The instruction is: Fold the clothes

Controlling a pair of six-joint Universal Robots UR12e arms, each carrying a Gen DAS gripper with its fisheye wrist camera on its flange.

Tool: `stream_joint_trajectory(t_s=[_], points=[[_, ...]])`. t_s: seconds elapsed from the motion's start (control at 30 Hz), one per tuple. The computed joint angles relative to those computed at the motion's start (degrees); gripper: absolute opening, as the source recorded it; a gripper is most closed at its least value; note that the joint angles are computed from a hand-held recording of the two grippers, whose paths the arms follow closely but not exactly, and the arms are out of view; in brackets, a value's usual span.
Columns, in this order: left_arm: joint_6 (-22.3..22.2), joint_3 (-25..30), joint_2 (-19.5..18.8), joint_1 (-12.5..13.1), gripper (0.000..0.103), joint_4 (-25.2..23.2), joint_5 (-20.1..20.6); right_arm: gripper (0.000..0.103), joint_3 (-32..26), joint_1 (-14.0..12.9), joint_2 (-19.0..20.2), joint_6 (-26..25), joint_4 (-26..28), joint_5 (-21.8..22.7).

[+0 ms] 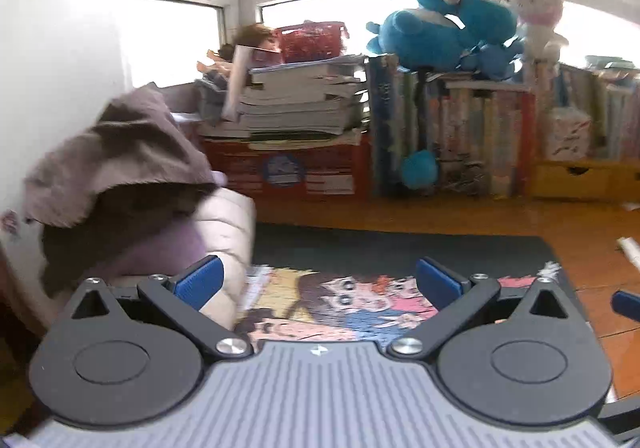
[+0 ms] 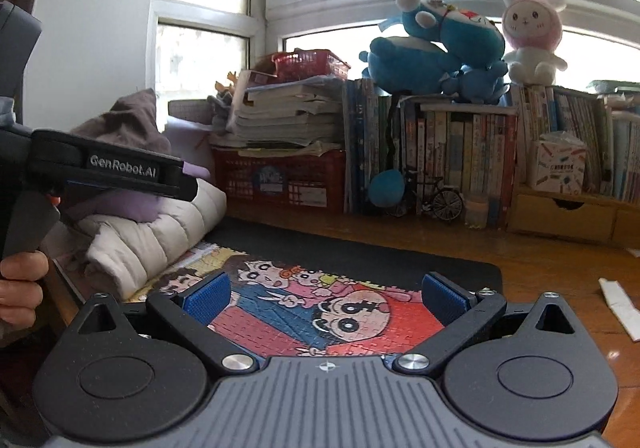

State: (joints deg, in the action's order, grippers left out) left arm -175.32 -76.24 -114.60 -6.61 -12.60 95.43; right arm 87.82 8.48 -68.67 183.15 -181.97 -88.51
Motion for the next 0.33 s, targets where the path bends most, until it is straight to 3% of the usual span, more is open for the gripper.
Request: stream_joint_trajectory(t_s=[0.2,0.33], points=[[0.4,-0.3,-0.2,-0.8,0.103,-0.2,7.4,0.103,-0.3,0.0,0.4,1.0,1.5,2.4],[-0.1,-0.2,-0.3,0.2,0.103,-1.5,5.7,0.103,-0.6,0.1,0.6,1.1,3.1,3.3]])
